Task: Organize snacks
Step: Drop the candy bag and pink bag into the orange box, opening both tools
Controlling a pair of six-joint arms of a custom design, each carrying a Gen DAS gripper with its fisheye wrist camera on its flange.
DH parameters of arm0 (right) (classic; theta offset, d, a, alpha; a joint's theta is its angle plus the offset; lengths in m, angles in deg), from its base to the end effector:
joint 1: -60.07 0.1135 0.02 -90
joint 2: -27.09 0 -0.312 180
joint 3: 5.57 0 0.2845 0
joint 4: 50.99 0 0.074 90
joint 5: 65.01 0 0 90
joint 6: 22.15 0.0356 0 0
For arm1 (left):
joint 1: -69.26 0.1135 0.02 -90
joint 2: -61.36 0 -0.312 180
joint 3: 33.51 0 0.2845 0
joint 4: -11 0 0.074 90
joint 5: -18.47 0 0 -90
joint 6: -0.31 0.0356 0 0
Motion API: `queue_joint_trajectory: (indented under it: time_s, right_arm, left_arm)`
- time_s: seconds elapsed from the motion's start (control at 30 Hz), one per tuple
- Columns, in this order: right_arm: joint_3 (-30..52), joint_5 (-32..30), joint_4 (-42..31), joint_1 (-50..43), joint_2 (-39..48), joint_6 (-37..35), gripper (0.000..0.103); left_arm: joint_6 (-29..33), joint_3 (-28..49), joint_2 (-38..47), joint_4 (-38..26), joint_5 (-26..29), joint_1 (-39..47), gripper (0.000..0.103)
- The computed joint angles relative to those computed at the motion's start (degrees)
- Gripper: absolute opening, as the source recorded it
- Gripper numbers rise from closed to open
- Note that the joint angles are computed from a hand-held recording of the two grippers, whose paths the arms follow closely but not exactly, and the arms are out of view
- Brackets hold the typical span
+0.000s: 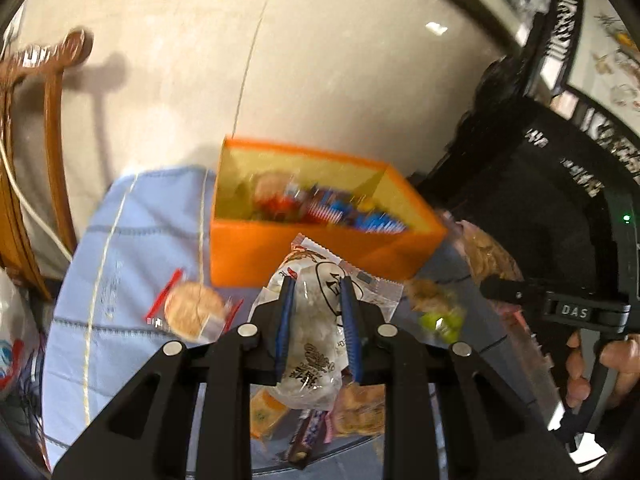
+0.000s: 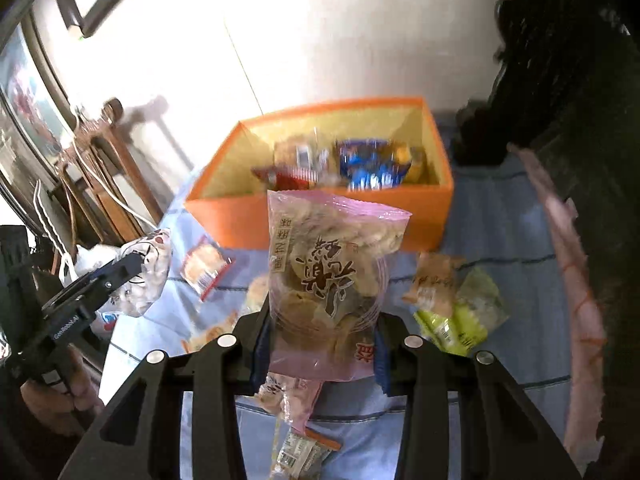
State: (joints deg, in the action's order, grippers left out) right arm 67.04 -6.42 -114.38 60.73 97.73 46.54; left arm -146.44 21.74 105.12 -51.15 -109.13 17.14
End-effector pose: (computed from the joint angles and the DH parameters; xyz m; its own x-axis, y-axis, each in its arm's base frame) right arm 0.2506 0.0214 0.3260 -0.7239 -0.3185 -0.6120 -0.5605 0.7887 0.2525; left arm 0.1020 -0.0958 0.3069 -0.5847 -0.3274 -0.7422 -0.1845 0.9446 -0.2714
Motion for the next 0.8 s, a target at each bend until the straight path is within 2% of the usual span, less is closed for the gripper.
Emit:
queue_joint_trajectory:
  time_s: [0.1, 0.23, 0.37, 0.53, 0.6, 0.63, 0.67, 0.7, 0.73, 0.8]
  right_arm:
    - [5.83, 0.23, -0.26, 0.88, 1.32, 1.43, 0.04]
    - [14.68, 1.09, 0.18, 2.54, 6.47, 4.38, 0.041]
    - [23.33, 2.78, 1.2, 5.24, 12.29, 6.47, 0.041]
    - [32.36, 4.88, 1.85, 8.36, 20.08, 7.82, 0.041]
    - [36.24, 3.96, 1.11, 9.01, 24.54, 8.09, 0.045]
    - [37.37, 4.19, 0.73, 9.65, 26.22, 8.33, 0.047]
    - [38.06, 5.63, 0.24, 10.0, 27.58, 7.92, 0.062]
    - [36.42, 10.06, 2.4, 10.85, 27.88, 7.76, 0.073]
    - [34.38, 12.08, 4.1, 11.14, 27.39, 7.05, 0.074]
    - [30.78, 12.13, 5.16, 10.96, 26.08, 5.72, 0.074]
  left_arm:
    - [5.87, 4.48, 1.79, 1.22, 0.14, 2.4, 0.022]
    - [18.07, 10.4, 6.05, 7.77, 6.53, 13.38, 0.022]
    - [27.09, 16.47, 12.31, 13.79, 11.44, 22.12, 0.022]
    - [33.18, 22.13, 18.98, 18.11, 16.84, 30.76, 0.022]
    - [34.33, 23.64, 22.37, 19.63, 19.75, 34.04, 0.022]
    - [34.45, 24.51, 24.36, 19.83, 21.54, 35.29, 0.025]
    - [34.58, 24.63, 26.68, 19.95, 23.62, 37.19, 0.028]
    - [33.98, 24.53, 27.97, 19.59, 23.54, 37.99, 0.047]
    - [32.77, 23.69, 28.61, 19.34, 23.13, 38.69, 0.068]
    - [28.57, 19.75, 27.03, 19.94, 23.24, 40.03, 0.076]
